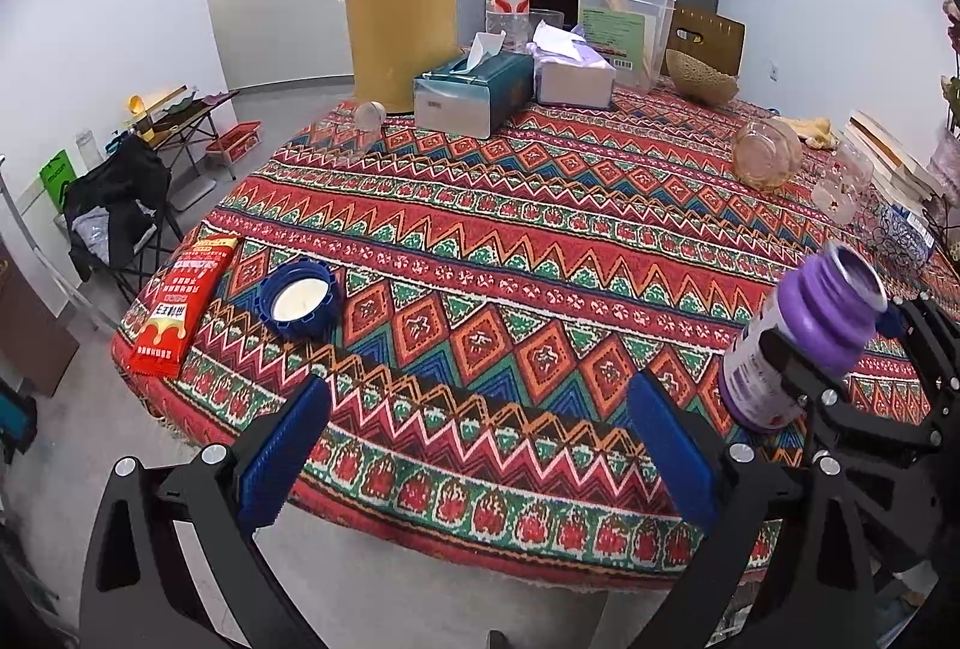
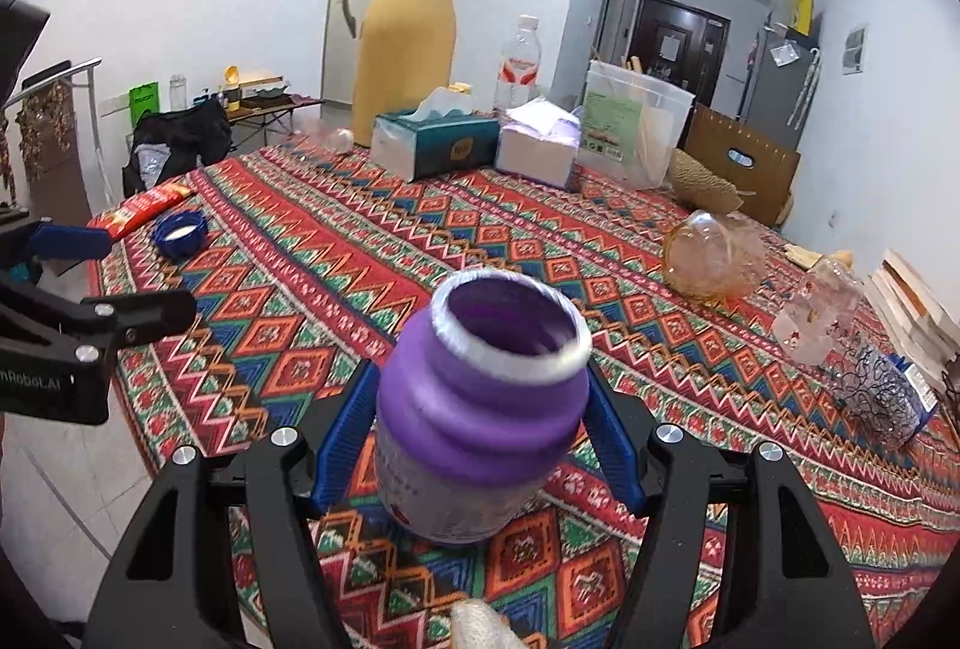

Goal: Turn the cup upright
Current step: 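Lower the upright bottle onto the tablecloth with the right gripper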

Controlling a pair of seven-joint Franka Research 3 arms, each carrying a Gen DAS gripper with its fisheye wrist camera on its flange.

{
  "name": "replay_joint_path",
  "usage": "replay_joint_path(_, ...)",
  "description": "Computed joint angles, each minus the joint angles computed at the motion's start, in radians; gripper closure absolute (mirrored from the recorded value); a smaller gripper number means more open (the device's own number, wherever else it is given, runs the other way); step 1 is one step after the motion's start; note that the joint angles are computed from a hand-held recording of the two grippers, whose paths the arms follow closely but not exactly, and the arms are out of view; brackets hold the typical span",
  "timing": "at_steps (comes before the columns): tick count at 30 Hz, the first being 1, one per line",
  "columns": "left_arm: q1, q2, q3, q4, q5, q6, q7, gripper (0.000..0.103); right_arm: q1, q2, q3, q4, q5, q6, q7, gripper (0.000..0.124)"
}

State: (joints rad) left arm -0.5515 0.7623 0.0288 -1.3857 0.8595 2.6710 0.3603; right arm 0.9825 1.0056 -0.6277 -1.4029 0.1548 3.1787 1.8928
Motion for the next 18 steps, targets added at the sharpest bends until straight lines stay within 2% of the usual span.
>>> replay_joint_path(5,-0.017,-0.032,0.014,-0.043,0.03,0.002,-0.048,0.007,0.018,-0.019,-0.004,-0.043,0.02,0.041,-0.017,0.057)
replay_joint_path(11,-0.038,-0.076,0.02,-0.09,0.102,-0.012,-0.126,0.007,0.071,-0.074,-0.017,-0.157,0.102,0.118,-0.081,0.038)
replay_joint_path(18,-0.064,-0.124,0.007,-0.14,0.212,-0.04,-0.229,0.007,0.154,-0.136,-0.054,-0.295,0.22,0.184,-0.154,0.03)
